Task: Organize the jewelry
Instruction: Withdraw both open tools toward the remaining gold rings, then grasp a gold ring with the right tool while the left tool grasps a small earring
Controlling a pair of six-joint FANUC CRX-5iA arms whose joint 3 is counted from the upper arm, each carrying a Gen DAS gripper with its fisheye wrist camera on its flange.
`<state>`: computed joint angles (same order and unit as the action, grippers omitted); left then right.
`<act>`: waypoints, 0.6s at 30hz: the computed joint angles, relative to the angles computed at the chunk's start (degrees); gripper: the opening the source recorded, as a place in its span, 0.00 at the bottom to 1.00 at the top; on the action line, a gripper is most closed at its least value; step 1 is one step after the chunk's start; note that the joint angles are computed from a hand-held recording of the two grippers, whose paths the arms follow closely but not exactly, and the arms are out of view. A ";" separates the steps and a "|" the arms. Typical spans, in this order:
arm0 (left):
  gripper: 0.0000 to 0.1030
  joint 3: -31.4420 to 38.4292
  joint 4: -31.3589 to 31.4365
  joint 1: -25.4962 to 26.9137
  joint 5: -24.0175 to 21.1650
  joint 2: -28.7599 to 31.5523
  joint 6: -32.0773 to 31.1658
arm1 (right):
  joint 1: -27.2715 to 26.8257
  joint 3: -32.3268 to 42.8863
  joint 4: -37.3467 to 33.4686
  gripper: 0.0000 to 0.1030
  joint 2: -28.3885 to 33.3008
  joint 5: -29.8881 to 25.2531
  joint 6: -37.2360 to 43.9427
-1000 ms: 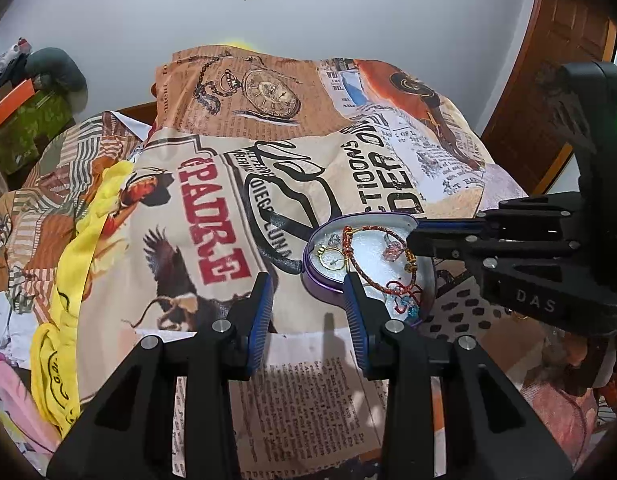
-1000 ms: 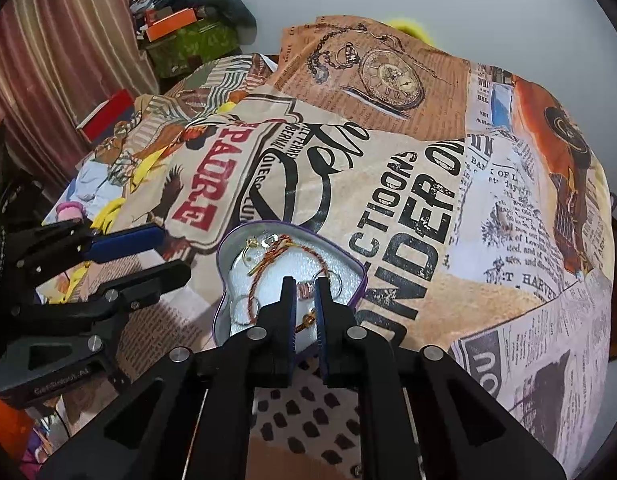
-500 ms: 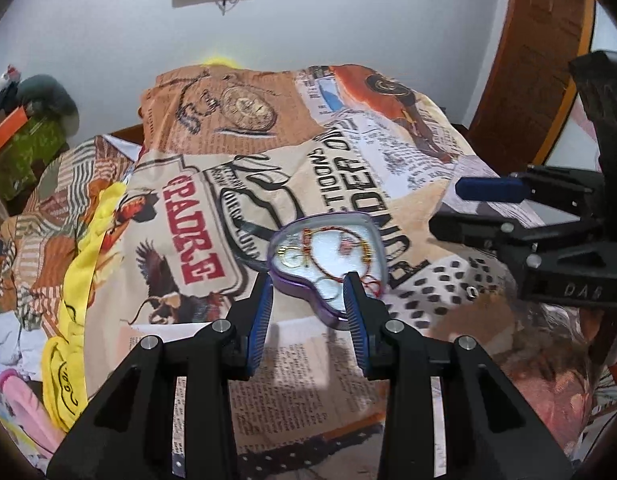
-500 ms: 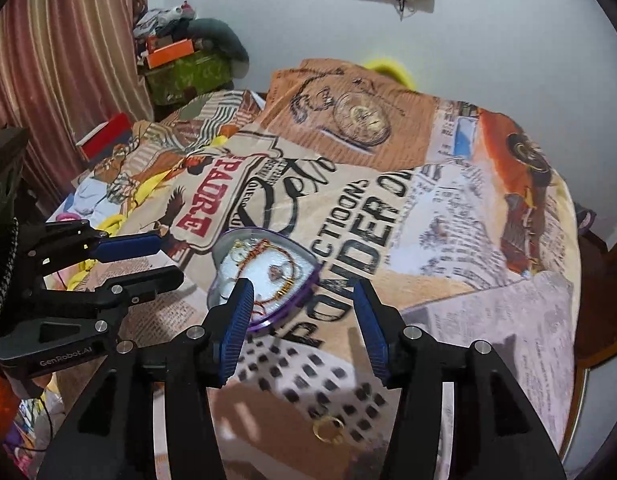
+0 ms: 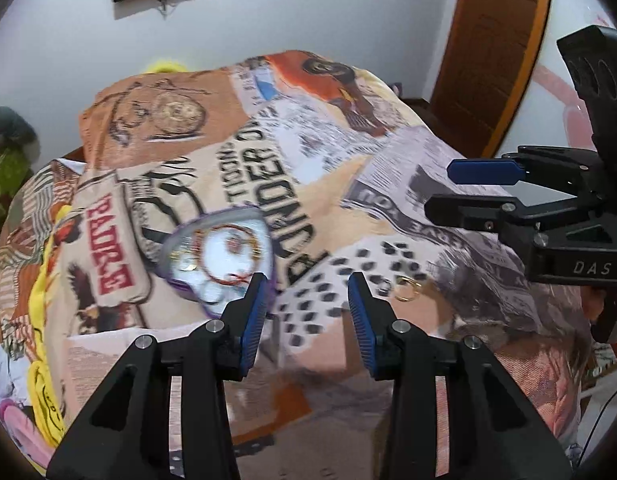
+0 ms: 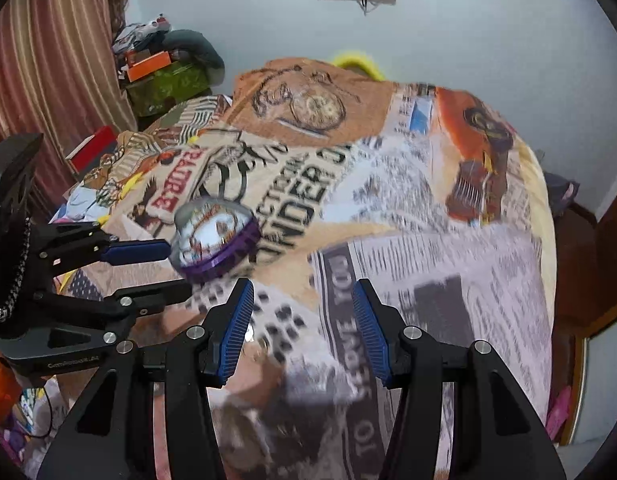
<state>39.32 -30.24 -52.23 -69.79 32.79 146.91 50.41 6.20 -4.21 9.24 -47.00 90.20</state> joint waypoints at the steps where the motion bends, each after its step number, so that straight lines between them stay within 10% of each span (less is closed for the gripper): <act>1: 0.39 0.81 0.65 0.02 -0.04 0.84 -0.84 | -0.37 0.19 -0.85 0.47 0.17 -1.01 0.63; 12: 0.39 -2.30 4.88 0.66 3.42 0.86 0.25 | -0.67 0.21 -7.26 0.46 1.66 -5.40 8.37; 18: 0.39 -5.01 5.18 1.03 5.57 -0.67 2.39 | 0.21 -1.17 -7.12 0.16 1.64 -2.93 9.87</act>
